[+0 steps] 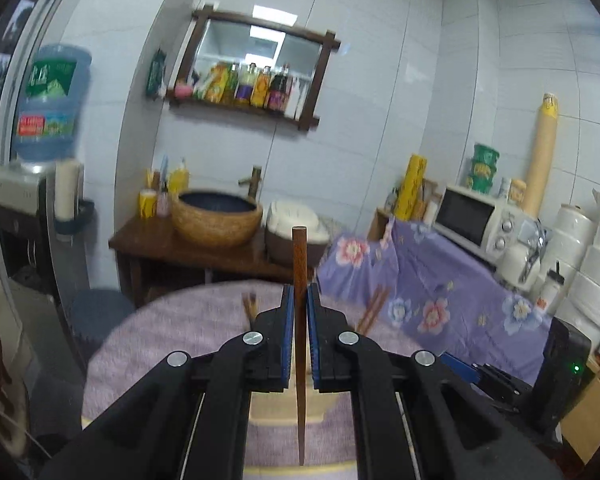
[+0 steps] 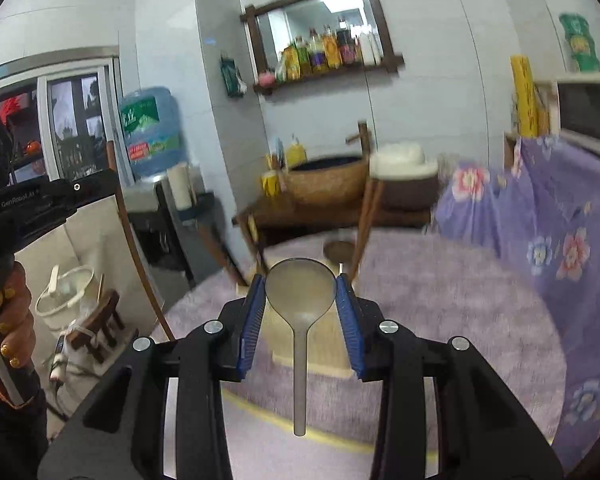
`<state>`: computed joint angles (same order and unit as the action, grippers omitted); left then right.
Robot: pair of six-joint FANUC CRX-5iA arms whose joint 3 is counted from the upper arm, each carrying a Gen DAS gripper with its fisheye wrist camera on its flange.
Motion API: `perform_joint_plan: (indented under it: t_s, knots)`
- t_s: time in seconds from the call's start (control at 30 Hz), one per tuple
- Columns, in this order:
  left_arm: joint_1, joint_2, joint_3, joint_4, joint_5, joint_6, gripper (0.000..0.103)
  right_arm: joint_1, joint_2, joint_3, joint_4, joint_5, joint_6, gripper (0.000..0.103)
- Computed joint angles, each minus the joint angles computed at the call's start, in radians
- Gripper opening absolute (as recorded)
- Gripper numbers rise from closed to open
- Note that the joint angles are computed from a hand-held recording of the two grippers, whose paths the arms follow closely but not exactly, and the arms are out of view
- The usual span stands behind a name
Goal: Organize utensils
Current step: 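Carry the grey spoon and wooden chopstick over the caddy and lower them in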
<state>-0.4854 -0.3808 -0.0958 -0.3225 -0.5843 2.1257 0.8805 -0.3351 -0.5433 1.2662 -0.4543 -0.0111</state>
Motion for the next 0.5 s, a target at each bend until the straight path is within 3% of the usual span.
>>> perform_joint_plan:
  t_s: [0.1,0.17,0.27,0.37,0.5]
  knots:
    - [-0.047,0.070,0.127,-0.142,-0.027,0.094,0.008,-0.051,0.059,0.092,0.036,0.040,-0.002,0.037]
    - [-0.096,0.126,0.213,-0.276,-0.057,0.183,0.008,-0.096,0.106,0.135,0.171,0.045,-0.079,0.037]
    - [-0.164,0.196,0.292,-0.455,-0.106,0.297,0.008,-0.131,0.163,0.185,0.238,0.048,-0.121,0.037]
    - [-0.186,0.245,0.304,-0.528,-0.126,0.373,0.008,-0.153,0.204,0.196,0.274,0.052,-0.154,0.037]
    - [-0.177,0.284,0.273,-0.537,-0.121,0.423,0.008,-0.196,0.237,0.157,0.395,0.071,-0.257,0.037]
